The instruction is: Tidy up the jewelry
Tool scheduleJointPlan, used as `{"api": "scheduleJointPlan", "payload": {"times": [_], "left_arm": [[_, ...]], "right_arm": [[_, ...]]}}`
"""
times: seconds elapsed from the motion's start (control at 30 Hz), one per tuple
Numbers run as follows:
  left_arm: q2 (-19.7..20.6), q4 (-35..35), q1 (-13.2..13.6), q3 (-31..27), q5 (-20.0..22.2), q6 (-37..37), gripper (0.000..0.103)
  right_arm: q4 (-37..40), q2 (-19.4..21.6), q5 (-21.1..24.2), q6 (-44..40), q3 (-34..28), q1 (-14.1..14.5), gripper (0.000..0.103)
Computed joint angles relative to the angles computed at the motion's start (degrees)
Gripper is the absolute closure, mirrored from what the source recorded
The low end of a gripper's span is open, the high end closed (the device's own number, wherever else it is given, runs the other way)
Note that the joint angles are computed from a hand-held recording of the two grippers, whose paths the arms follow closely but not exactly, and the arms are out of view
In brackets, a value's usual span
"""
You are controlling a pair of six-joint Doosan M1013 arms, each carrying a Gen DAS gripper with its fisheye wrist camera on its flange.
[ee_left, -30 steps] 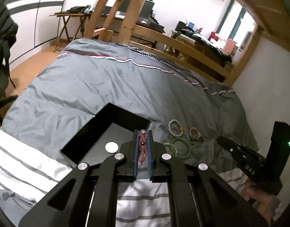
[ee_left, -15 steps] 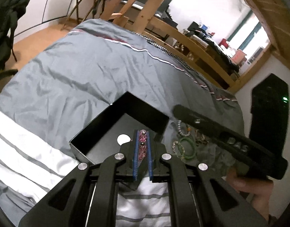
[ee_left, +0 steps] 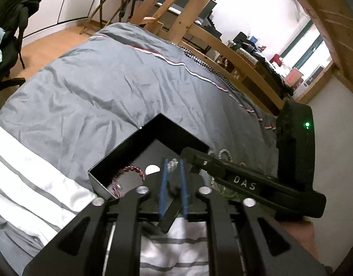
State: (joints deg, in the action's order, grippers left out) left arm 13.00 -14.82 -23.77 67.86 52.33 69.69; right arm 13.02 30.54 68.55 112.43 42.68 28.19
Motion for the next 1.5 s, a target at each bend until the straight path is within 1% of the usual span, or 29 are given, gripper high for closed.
{"api": "scheduleJointPlan", "payload": {"times": [0.03,0.07,0.1,0.13,0.2,0.23,0.3,0.33,0.4,0.43,0.53,0.67,0.73,0.8,0.83,0.93,1.07,1.17,1.23,1.3,1.37,1.43,1.5], "left_arm": [[-0.1,0.3,-0.1,0.1,-0.4,-0.1,0.07],[-0.3,0.7,-0.2,0.4,-0.9,-0.3,0.058],[-0.5,1.9,-0.4,0.5,-1.2,-1.3,0.055],[-0.7,1.7,-0.3,0.7,-1.8,-1.1,0.051],[-0.8,0.7,-0.3,0.9,-2.4,-0.3,0.05],[-0.8,1.2,-0.5,0.9,-2.3,-0.1,0.049],[-0.7,1.9,-1.0,0.6,-2.0,0.5,0.042],[-0.7,2.1,-1.2,0.5,-2.0,0.9,0.037],[-0.5,1.9,-1.6,0.3,-1.8,2.1,0.037],[-0.3,1.9,-2.0,0.0,-1.5,2.9,0.036],[0.0,3.2,-3.3,-0.5,-0.9,4.7,0.03],[0.4,1.6,-4.8,-0.8,-0.9,8.5,0.029],[1.1,2.9,-6.4,-1.7,0.3,10.5,0.025],[2.0,5.3,-8.2,-2.7,1.8,11.8,0.025],[2.1,5.9,-8.8,-2.7,1.8,12.2,0.025],[3.2,6.0,-10.6,-3.9,3.5,13.8,0.025],[5.1,7.6,-12.5,-5.9,5.4,13.5,0.025],[6.6,8.6,-13.6,-7.4,6.4,12.6,0.024],[7.6,9.0,-14.1,-8.3,6.8,12.3,0.024],[8.0,10.7,-14.9,-8.4,5.8,13.2,0.024],[8.4,11.5,-15.5,-8.5,5.0,14.1,0.021],[8.8,11.0,-15.7,-8.5,3.2,15.0,0.02],[9.1,11.0,-15.8,-8.3,1.1,15.3,0.02]], "right_arm": [[0.1,-0.4,-0.7,0.1,0.7,-0.2,0.064],[0.9,-1.2,-2.0,0.0,1.9,-0.4,0.038],[2.2,-2.0,-3.9,-0.4,3.5,-0.8,0.023],[2.3,-2.7,-5.1,-0.4,4.6,-0.9,0.023],[1.0,-3.4,-6.2,0.2,5.8,-1.0,0.023],[-0.4,-4.4,-7.5,1.2,7.2,-1.1,0.023],[-3.8,-6.3,-9.7,3.6,10.0,-1.3,0.022],[-5.2,-7.2,-10.4,4.5,11.3,-1.5,0.022],[-8.6,-9.4,-11.3,6.7,14.4,-2.1,0.022],[-10.5,-10.6,-11.4,7.7,16.2,-2.5,0.022],[-12.5,-13.8,-12.5,8.7,20.6,-4.0,0.022],[-17.1,-16.6,-11.7,8.7,23.7,-4.8,0.022],[-19.2,-18.1,-11.4,8.2,25.2,-5.2,0.022],[-21.9,-19.0,-11.2,8.2,26.5,-5.1,0.022],[-23.4,-19.6,-11.3,8.3,27.3,-5.0,0.022],[-23.4,-21.0,-12.5,8.3,29.7,-5.7,0.022],[-23.9,-22.0,-14.2,7.5,31.8,-6.1,0.022],[-23.3,-22.7,-16.8,6.4,33.6,-6.8,0.023],[-24.6,-23.5,-19.3,6.5,35.4,-6.9,0.022],[-24.9,-24.3,-22.1,6.0,37.3,-7.4,0.022],[-23.9,-24.2,-23.7,6.4,38.0,-8.4,0.022],[-21.3,-23.5,-24.6,5.2,37.8,-9.7,0.022],[-21.2,-22.8,-25.8,5.2,37.6,-10.5,0.022]]}}
